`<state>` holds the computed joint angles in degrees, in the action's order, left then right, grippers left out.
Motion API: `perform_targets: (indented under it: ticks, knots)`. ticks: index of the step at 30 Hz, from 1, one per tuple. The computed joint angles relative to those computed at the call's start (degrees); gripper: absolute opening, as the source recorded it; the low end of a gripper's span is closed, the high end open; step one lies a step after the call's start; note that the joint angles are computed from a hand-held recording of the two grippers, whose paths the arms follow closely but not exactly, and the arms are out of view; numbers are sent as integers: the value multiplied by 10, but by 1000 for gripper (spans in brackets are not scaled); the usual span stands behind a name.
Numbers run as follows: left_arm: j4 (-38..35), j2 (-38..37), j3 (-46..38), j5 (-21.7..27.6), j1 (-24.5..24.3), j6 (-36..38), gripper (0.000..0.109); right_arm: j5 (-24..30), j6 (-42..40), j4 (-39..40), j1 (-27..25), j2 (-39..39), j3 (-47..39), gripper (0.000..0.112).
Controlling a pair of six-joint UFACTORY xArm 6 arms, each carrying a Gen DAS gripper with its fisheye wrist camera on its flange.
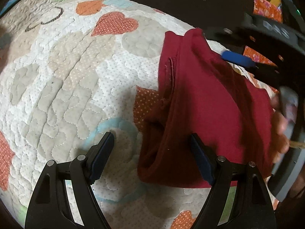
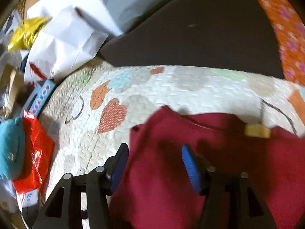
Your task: Fold small clothes
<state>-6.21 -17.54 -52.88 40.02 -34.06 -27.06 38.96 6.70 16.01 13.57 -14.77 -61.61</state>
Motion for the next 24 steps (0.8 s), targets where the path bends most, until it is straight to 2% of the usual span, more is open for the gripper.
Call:
perform_targets:
  ticks: [6, 9, 10, 12, 13, 14, 15, 18, 22, 24]
  knots:
    - [-24, -6, 10, -13, 9, 10, 81, 72, 24, -83, 38, 103, -97, 59]
    - [-20, -5, 9, -19, 13, 15, 81, 72, 39, -133, 49, 129, -109, 59]
    - [-18, -3, 8, -20, 14, 14, 81, 53, 48, -157, 53, 127, -98, 57]
    - [-11, 7, -3, -20, 15, 10, 81, 21, 53, -180, 53, 115, -75, 33]
    - [-11, 18, -16, -18, 17, 11, 81, 2, 38, -157, 47, 102, -57, 27]
    - [-12, 24, -24, -16, 19, 11, 81, -11, 15, -109, 37, 85, -42, 14]
    - [-14, 31, -32, -14, 20, 10, 81, -16, -6, -76, 28, 73, -34, 13]
    - [-22, 55, -62, -25, 12, 17, 81, -47, -75, 39, -3, 7, 9, 12]
    - [-40, 72, -84, -51, -16, 72, 81, -11, -159, 152, -38, -25, 13, 12]
    - [-14, 84, -98, -51, -31, 80, 73, 7, -192, 190, -56, -43, 23, 16]
